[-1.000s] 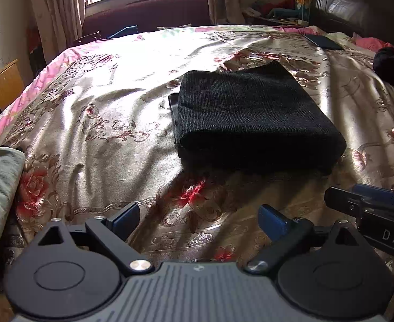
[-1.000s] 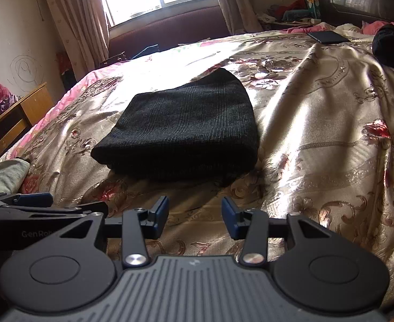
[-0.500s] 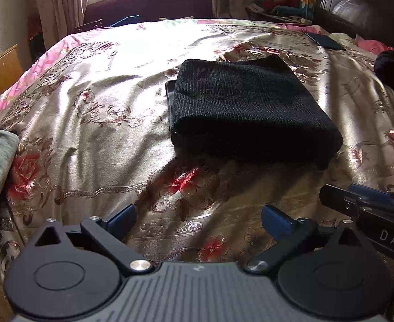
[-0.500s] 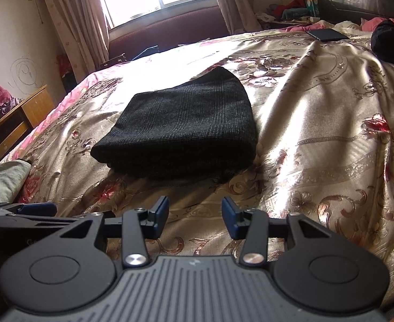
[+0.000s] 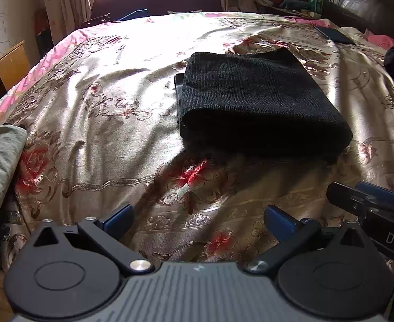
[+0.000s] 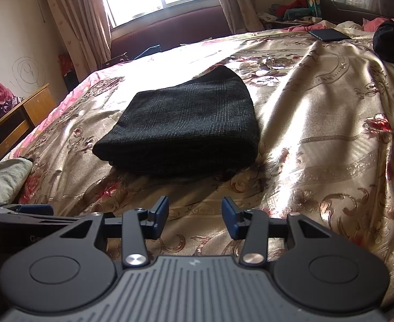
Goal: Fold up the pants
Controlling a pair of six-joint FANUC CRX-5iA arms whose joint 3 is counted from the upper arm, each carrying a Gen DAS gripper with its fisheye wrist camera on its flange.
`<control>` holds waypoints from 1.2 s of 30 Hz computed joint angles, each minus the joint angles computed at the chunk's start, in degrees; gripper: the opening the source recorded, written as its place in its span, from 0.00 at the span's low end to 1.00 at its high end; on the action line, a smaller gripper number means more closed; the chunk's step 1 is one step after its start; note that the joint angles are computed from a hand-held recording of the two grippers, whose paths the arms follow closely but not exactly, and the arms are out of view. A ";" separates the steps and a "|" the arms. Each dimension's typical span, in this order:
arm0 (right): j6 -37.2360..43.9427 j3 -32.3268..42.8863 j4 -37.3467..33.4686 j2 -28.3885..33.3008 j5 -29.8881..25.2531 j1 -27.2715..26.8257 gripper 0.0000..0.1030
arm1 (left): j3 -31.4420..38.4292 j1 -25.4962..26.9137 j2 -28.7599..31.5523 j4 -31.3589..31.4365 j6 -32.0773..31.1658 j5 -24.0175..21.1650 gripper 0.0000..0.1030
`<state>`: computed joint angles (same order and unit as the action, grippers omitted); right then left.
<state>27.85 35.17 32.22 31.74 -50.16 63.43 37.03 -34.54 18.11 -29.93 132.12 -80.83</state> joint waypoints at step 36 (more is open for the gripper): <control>0.37 -0.16 -0.53 -0.12 0.22 0.01 0.44 | 2.10 -1.26 0.91 -2.15 0.39 -2.76 1.00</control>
